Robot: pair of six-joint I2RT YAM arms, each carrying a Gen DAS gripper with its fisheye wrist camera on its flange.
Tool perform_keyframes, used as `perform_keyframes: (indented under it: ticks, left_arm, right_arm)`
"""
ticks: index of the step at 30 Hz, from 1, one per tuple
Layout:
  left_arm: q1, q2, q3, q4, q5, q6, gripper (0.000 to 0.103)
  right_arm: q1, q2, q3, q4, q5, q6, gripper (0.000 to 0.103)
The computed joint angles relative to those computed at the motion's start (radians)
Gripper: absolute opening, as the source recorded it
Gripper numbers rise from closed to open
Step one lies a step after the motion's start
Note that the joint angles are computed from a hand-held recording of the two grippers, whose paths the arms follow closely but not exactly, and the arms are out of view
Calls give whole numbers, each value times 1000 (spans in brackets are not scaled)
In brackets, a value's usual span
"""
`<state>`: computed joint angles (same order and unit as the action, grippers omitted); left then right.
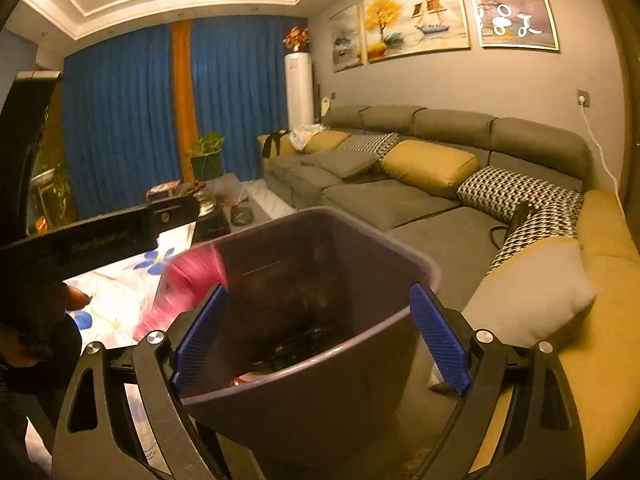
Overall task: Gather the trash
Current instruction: 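Open both tools to drop the paper cup and pink bag into the bin, then move both tools back over the green mesh sleeve and snack bag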
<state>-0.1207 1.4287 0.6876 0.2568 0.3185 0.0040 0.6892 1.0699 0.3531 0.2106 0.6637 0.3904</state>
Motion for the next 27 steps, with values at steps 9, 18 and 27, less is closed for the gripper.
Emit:
perform_keyframes:
  ticks: [9, 18, 27]
  left_arm:
    - [116, -163, -86, -53, 10, 18, 79]
    - [623, -405, -182, -196, 140, 162, 83]
    - [1182, -162, -44, -149, 255, 262, 83]
  right_arm:
    - [134, -155, -1, -121, 167, 40, 90]
    - [338, 98, 164, 40, 173, -39, 95]
    - [456, 588, 623, 83, -28, -146, 95]
